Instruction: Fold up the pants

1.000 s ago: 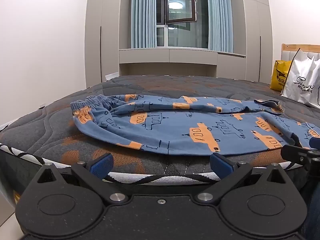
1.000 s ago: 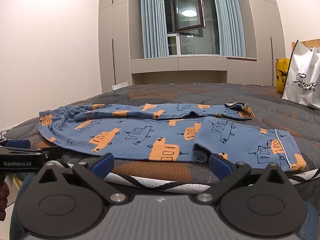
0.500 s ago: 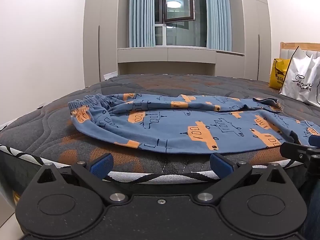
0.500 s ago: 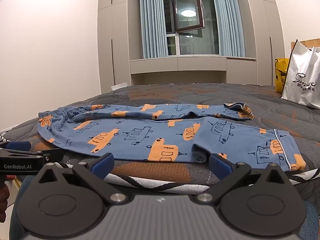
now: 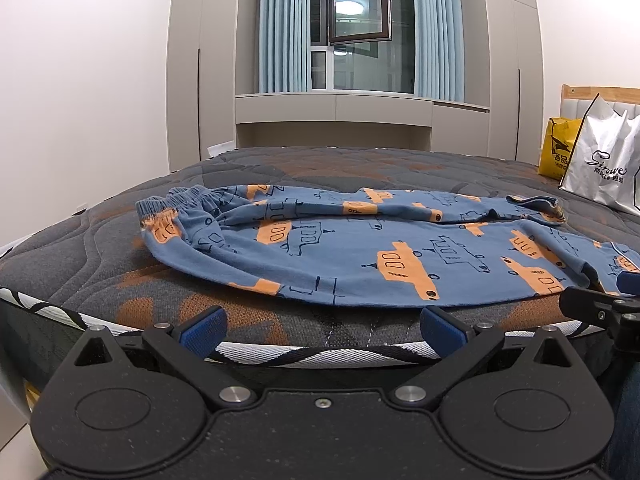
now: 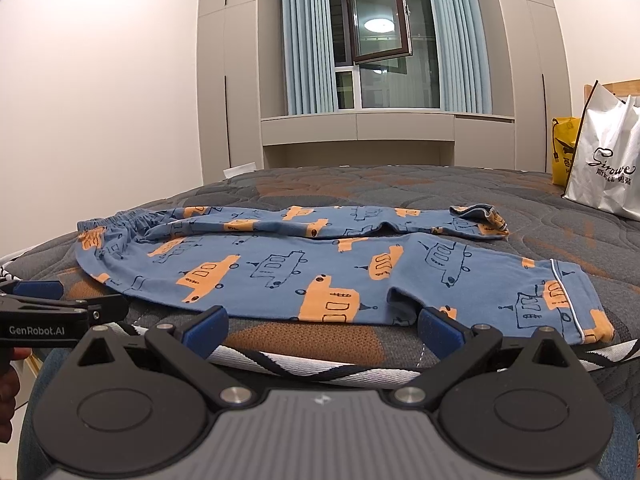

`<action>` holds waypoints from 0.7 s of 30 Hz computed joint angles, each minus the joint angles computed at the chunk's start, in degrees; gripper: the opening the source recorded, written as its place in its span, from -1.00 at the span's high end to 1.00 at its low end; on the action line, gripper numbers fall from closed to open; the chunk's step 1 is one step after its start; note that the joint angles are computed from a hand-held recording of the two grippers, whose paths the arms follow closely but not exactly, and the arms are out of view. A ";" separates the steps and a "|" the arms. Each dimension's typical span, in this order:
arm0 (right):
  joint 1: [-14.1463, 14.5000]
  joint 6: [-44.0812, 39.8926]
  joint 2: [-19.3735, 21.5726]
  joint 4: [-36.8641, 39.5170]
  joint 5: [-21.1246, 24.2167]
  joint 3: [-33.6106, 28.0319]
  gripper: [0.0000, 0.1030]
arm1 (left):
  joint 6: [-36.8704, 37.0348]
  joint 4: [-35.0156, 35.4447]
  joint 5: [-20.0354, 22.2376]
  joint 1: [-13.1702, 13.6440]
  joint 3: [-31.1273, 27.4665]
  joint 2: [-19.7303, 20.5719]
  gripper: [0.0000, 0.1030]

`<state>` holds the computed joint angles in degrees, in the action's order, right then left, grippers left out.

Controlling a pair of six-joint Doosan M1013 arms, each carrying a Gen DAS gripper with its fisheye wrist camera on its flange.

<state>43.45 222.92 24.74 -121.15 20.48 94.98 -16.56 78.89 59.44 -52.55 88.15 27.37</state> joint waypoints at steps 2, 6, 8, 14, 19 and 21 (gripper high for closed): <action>0.01 -0.17 0.01 0.17 -0.05 -0.01 -1.00 | 0.03 -0.03 0.01 0.00 0.02 -0.01 -0.99; 0.14 -0.70 0.05 0.66 0.00 -0.08 -1.00 | -0.03 -0.03 -0.14 0.04 0.04 -0.02 -0.99; 0.15 -0.79 0.08 0.71 0.03 -0.11 -1.00 | -0.10 -0.06 -0.30 0.08 0.07 0.00 -0.99; 0.14 -0.86 0.07 0.80 -0.05 -0.11 -1.00 | -0.14 -0.16 -0.31 0.06 0.07 0.02 -0.99; 0.14 -0.74 0.07 0.71 -0.03 -0.10 -1.00 | -0.06 -0.23 -0.35 0.08 0.06 0.01 -0.99; 0.15 -1.06 0.06 1.06 -0.09 -0.14 -1.00 | -0.04 -0.31 -0.31 0.05 0.02 0.06 -0.99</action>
<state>43.60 221.86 24.80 -120.09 20.39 94.85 -16.60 78.57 59.13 -52.50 88.17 27.43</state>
